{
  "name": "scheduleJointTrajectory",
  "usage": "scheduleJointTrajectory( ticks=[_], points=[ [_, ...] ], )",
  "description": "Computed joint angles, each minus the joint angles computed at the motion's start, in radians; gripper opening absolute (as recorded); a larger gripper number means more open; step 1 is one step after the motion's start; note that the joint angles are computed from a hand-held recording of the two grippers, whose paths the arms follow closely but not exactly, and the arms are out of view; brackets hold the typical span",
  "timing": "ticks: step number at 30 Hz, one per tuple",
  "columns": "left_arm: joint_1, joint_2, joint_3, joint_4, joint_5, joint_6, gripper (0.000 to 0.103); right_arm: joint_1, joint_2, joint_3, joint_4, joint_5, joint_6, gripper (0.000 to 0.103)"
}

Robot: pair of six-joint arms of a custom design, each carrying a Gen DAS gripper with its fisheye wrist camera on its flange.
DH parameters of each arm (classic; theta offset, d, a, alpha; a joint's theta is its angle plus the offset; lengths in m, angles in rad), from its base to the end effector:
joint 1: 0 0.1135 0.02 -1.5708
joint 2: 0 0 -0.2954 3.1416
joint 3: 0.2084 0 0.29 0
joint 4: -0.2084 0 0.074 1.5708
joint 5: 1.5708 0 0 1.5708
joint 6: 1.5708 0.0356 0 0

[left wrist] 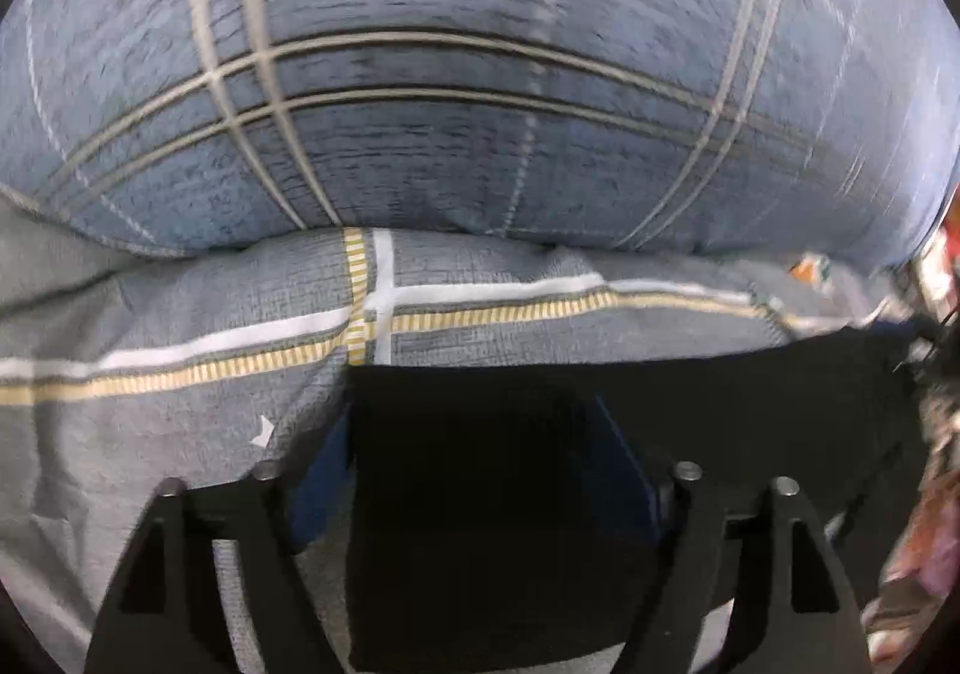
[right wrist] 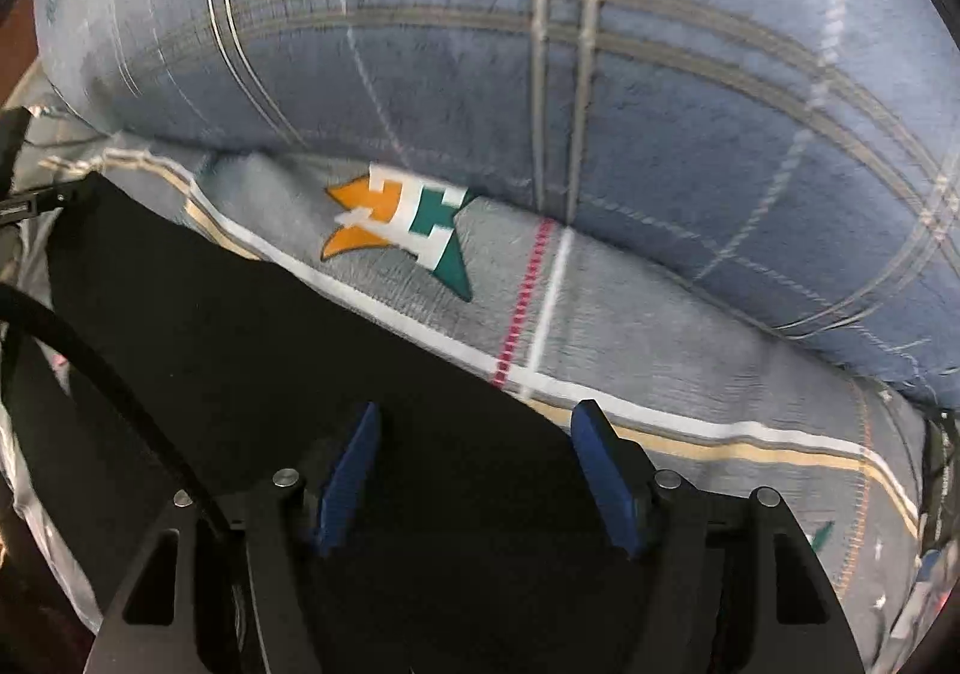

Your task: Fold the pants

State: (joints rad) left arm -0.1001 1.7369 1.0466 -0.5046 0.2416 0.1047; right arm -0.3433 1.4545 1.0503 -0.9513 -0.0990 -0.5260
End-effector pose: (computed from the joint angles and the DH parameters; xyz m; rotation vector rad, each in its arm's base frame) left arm 0.3630 -0.0450 0.1694 0.3439 2.7263 -0.3323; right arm 0.2776 -0.0955 0.2436 -0.2805 2.8914 -0.0017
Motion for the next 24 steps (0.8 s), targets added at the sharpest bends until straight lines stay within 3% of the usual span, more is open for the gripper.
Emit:
scheduleJointTrajectory(
  ticks=[1,2,4,14,20,24],
  points=[
    [-0.003,-0.005,-0.001,-0.001,0.006,0.011,0.016,0.008,-0.008,-0.012,0.013,-0.008,0.014,0.062],
    [0.004,-0.013,0.002,-0.017,0.042,0.014,0.013,0.009,-0.008,-0.001,0.002,-0.029,0.029,0.036],
    [0.008,-0.055,-0.017,-0.011,0.045,0.012,0.013,0.007,-0.032,0.005,-0.021,-0.054,0.051,0.007],
    [0.017,-0.361,-0.087,-0.07,0.07,-0.025,0.012,0.017,-0.321,0.009,-0.122,-0.074,0.106,0.006],
    [0.064,-0.684,-0.195,-0.14,0.091,-0.008,0.012,0.068,-0.57,-0.001,-0.276,-0.066,0.165,0.006],
    [0.133,-0.933,-0.321,-0.215,0.096,0.052,0.007,-0.058,-0.77,-0.06,-0.445,-0.151,0.091,0.006]
  ],
)
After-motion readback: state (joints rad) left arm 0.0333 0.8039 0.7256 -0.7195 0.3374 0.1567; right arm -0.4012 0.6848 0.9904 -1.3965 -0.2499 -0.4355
